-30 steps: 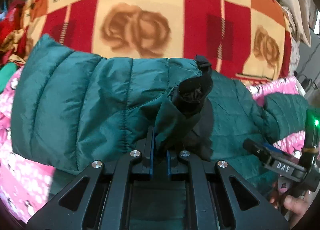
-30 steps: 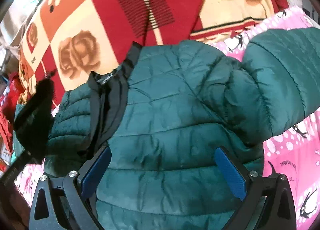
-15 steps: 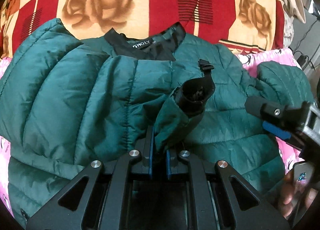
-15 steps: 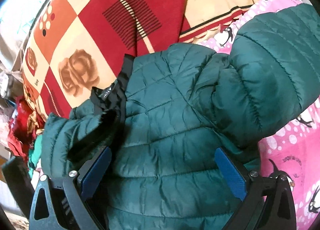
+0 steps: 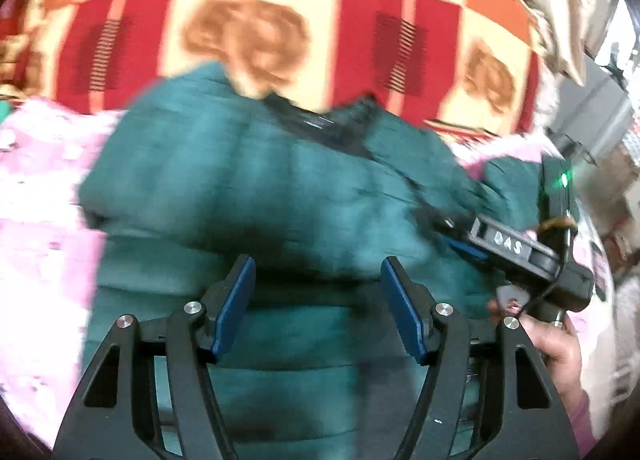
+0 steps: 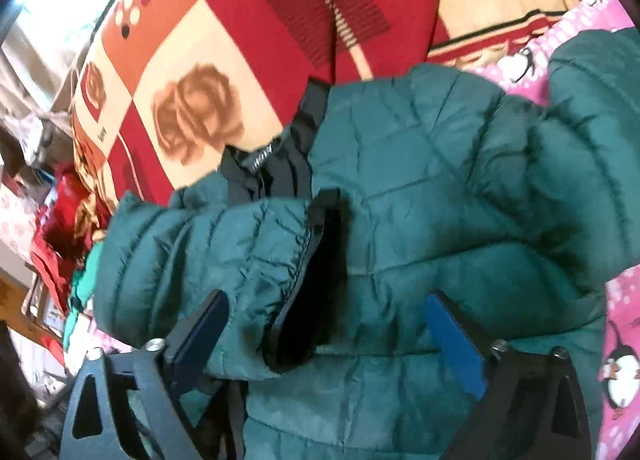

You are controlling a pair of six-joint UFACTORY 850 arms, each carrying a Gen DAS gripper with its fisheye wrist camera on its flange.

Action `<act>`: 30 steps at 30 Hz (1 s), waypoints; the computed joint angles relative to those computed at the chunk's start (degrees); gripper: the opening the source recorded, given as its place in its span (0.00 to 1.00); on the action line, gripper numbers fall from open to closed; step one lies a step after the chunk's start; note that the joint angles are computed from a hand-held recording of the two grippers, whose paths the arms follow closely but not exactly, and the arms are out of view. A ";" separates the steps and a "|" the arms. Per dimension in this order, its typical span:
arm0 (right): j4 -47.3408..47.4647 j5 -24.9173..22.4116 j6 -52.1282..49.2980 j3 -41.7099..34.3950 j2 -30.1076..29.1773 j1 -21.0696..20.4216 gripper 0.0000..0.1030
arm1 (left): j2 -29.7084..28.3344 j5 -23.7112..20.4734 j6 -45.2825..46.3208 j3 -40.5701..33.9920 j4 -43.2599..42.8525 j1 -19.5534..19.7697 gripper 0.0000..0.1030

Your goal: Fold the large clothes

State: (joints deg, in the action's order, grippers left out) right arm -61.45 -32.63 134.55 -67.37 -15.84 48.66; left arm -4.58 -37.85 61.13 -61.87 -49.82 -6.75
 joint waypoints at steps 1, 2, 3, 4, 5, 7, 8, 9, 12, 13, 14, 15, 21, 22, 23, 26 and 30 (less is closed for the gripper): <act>-1.64 0.30 0.31 -0.44 -0.78 0.01 0.72 | 0.03 1.29 -0.05 -0.13 0.03 0.76 0.63; -2.94 0.54 0.25 -0.85 -1.38 0.07 0.57 | -0.08 3.31 -0.15 -0.36 -0.04 1.80 0.63; -3.60 1.08 -1.20 -1.57 -2.09 0.01 0.49 | -0.40 4.84 -0.68 -0.71 0.27 2.44 0.63; -3.27 0.85 -2.94 -2.11 -2.48 0.09 0.35 | -0.83 6.02 -1.23 -1.05 0.56 3.20 0.63; -3.22 -0.13 -4.21 -2.70 -2.75 0.34 0.29 | -1.67 6.85 -2.89 -2.02 1.28 4.09 0.63; -2.62 -4.22 -8.19 -4.34 -3.18 1.15 0.22 | -3.49 7.00 -5.08 -3.88 1.40 5.43 0.63; -2.31 -7.80 -10.51 -5.30 -3.25 1.69 0.19 | -4.51 7.17 -7.34 -4.98 1.89 6.11 0.63; -2.45 -11.44 -12.04 -6.00 -3.22 2.22 0.18 | -5.21 7.22 -8.97 -5.70 2.34 6.45 0.63; -2.21 -24.38 -16.61 -7.86 -3.25 3.59 0.15 | -6.93 7.01 -11.40 -7.38 2.10 7.32 0.63; -1.72 -26.89 -17.70 -8.21 -3.44 3.66 0.15 | -7.17 7.36 -11.50 -7.49 2.02 7.37 0.63; -0.58 -30.32 -19.64 -8.91 -4.05 3.59 0.15 | -7.38 7.97 -11.58 -7.46 2.21 7.31 0.63; 0.60 -33.36 -21.49 -9.48 -4.82 3.30 0.15 | -7.78 8.66 -12.36 -7.61 3.19 6.86 0.63; 0.71 -31.16 -16.56 -5.59 -3.57 0.51 0.10 | -11.06 10.91 -16.45 -9.40 9.37 3.34 0.63; 0.81 -31.42 -15.51 -4.91 -3.06 0.47 0.10 | -11.51 11.41 -17.16 -9.68 10.46 2.77 0.63; 1.08 -31.16 -14.45 -4.35 -2.38 0.39 0.10 | -12.01 12.24 -17.92 -9.95 11.65 2.04 0.64; 1.72 -27.45 -8.97 -2.04 1.09 0.82 0.14 | -12.58 13.96 -20.01 -10.57 13.91 0.93 0.63; -3.46 -17.82 -1.41 0.46 3.25 2.25 0.61 | -12.90 14.92 -16.56 -10.99 8.60 0.39 0.64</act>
